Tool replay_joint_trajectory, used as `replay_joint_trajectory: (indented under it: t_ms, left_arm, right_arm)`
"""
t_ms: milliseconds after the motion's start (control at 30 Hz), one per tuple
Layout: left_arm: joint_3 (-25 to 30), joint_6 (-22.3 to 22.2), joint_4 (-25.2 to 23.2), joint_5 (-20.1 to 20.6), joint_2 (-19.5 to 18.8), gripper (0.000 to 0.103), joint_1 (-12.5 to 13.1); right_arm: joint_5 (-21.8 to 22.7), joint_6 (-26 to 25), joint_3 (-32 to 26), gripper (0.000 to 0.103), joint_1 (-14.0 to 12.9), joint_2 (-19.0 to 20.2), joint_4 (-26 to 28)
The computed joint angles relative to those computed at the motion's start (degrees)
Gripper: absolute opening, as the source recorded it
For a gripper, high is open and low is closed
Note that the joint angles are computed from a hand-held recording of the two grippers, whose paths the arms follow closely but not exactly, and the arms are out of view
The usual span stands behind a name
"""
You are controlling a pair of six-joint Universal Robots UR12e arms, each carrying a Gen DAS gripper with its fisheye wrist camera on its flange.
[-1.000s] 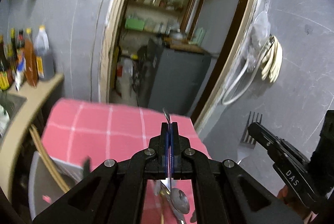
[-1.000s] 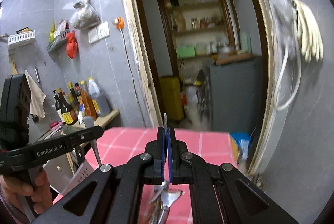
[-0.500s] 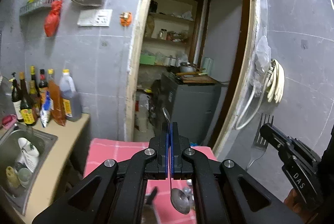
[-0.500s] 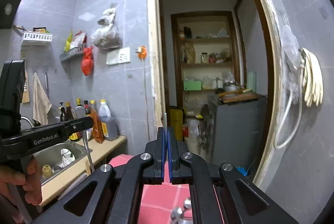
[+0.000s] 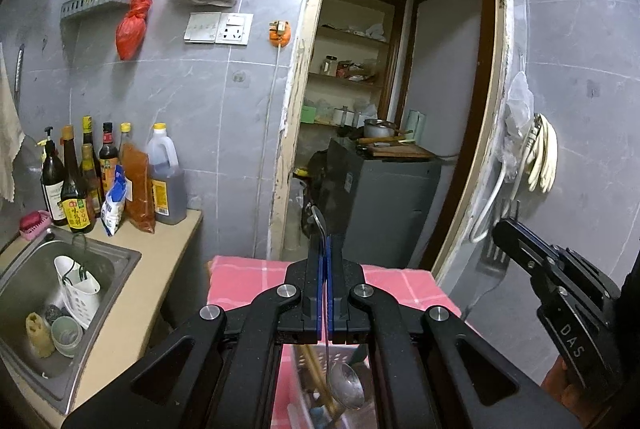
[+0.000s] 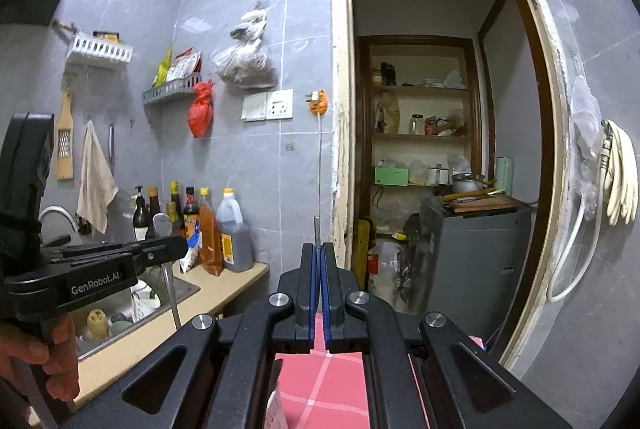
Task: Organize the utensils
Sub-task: 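Open the left tool over the caddy to drop the spoon while the right tool drops the fork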
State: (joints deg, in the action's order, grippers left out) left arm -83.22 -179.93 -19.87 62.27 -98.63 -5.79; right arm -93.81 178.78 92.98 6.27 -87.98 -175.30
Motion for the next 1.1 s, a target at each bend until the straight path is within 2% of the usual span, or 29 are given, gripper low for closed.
replay_joint_trajectory:
  t_ms: [200, 500, 700, 833, 1000, 1100]
  left_arm:
    - [-2.19, 3.12, -0.15, -1.5, 0.26, 0.0, 0.41]
    - [-5.24, 6.69, -1.65, -1.45, 0.82, 0.0, 0.04]
    - [-5.88, 8.89, -4.97, -1.17, 1.03, 0.0, -0.31]
    - [-5.43, 7.87, -9.18, -2.48, 0.93, 0.0, 0.05]
    - [-5.05, 4.42, -11.86, -4.6, 1.05, 0.002, 0.74]
    - [-4.76, 3.23, -12.67, -5.01, 1.26, 0.002, 0.82]
  right_arm:
    - [-2.04, -2.88, 0.36, 0.003, 1.68, 0.84, 1.31]
    - [-3.59, -2.29, 2.24, 0.003, 2.4, 0.84, 4.19]
    - [-3.72, -2.92, 3.21, 0.003, 2.75, 0.96, 5.58]
    - [-2.14, -2.15, 3.62, 0.003, 2.41, 0.69, 7.3]
    - [1.74, 0.53, 3.89, 0.004, 1.25, -0.04, 10.03]
    - [3.77, 2.35, 3.83, 0.009, 0.54, -0.53, 11.02]
